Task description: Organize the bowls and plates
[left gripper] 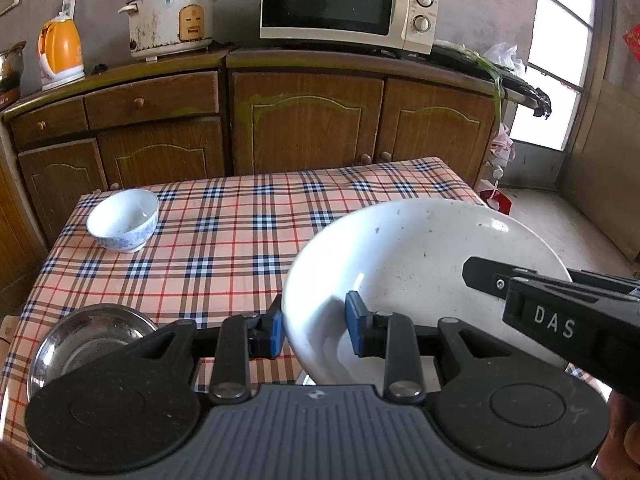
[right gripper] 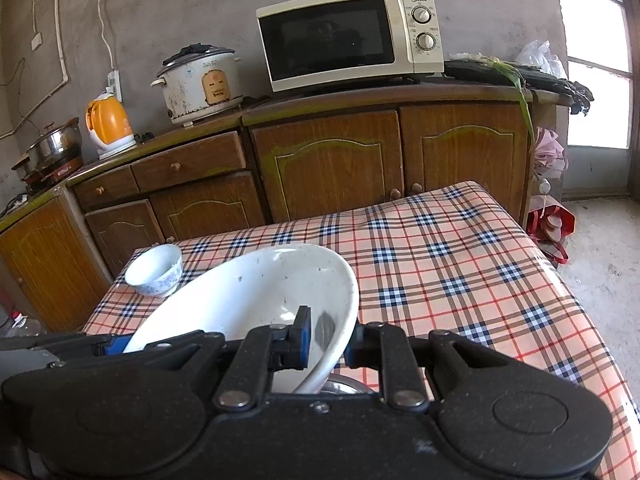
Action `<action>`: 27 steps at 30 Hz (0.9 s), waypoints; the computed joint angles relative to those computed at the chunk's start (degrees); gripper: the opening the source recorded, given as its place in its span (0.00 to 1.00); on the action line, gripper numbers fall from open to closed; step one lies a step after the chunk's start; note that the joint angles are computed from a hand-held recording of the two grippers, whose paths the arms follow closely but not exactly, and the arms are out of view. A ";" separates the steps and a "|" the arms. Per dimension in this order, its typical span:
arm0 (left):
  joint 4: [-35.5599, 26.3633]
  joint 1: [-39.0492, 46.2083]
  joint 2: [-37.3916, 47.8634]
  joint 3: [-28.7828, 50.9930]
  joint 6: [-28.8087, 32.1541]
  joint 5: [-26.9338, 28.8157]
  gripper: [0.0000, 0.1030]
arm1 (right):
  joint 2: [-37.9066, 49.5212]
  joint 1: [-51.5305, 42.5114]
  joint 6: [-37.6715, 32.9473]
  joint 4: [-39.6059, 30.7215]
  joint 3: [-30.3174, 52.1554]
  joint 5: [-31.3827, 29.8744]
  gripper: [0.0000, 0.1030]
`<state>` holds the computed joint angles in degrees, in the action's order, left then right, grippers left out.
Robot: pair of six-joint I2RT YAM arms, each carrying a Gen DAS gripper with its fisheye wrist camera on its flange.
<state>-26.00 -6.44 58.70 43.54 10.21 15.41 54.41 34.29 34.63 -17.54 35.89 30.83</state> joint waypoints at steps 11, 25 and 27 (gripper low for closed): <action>-0.43 -0.04 -1.03 -1.19 0.03 0.41 0.30 | -1.13 0.90 1.18 -0.90 -0.91 0.79 0.21; -1.01 -0.60 -3.09 -3.38 -0.09 0.45 0.30 | -3.12 3.47 3.83 -2.48 -3.06 3.02 0.21; -1.13 -0.73 -3.26 -3.53 -0.07 0.43 0.30 | -3.29 3.60 4.17 -2.74 -3.20 3.16 0.21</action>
<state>-27.13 -7.17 55.43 40.00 10.14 15.85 51.12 37.89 38.80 -20.28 32.69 33.99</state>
